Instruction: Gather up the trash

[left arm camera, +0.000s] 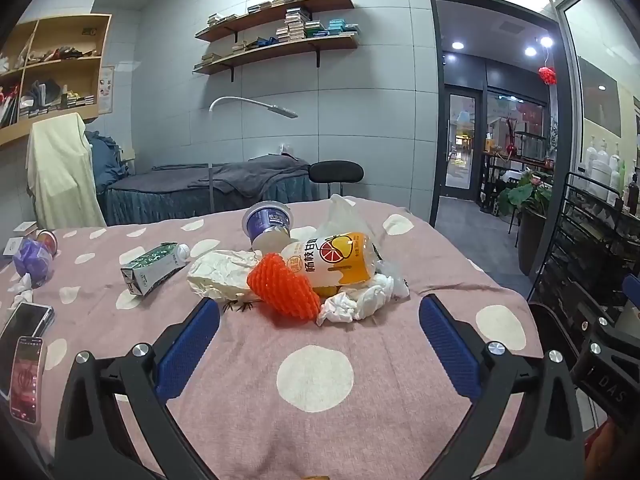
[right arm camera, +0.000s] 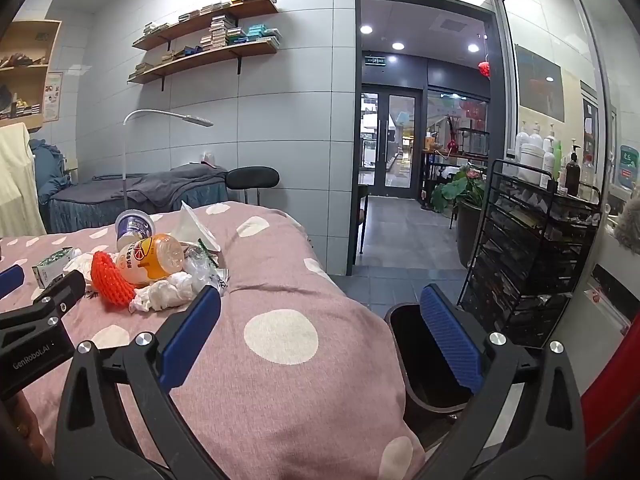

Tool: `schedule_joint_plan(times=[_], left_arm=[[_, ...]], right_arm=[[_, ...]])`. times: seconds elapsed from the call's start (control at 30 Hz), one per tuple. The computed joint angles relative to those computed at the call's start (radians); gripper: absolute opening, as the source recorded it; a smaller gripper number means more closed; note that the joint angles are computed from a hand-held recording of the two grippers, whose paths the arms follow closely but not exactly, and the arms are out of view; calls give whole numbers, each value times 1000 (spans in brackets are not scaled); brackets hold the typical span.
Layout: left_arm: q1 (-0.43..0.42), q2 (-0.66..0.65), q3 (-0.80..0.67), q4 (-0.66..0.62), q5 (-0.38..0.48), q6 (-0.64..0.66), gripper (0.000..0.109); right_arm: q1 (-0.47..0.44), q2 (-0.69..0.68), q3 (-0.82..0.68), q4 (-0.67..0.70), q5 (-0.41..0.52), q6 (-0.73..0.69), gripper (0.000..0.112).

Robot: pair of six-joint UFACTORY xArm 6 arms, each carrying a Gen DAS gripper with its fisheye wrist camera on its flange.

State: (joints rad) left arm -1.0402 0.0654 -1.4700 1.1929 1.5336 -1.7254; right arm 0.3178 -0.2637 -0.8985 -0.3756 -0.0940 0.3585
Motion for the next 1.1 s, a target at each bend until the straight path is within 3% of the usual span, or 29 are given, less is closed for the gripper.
schedule_joint_plan(times=[0.43,0.73,1.1], left_arm=[[0,-5,5,2,-11,11,98],[3,-3,8,0,-16,3,98],[4,-10,13,-8,-16,-1,98]], right_arm=[[-2,-6,3,11,1,-12,99],[6,-25,16,94,12,-92,99],[4,-18,9,38,13,-45,99]])
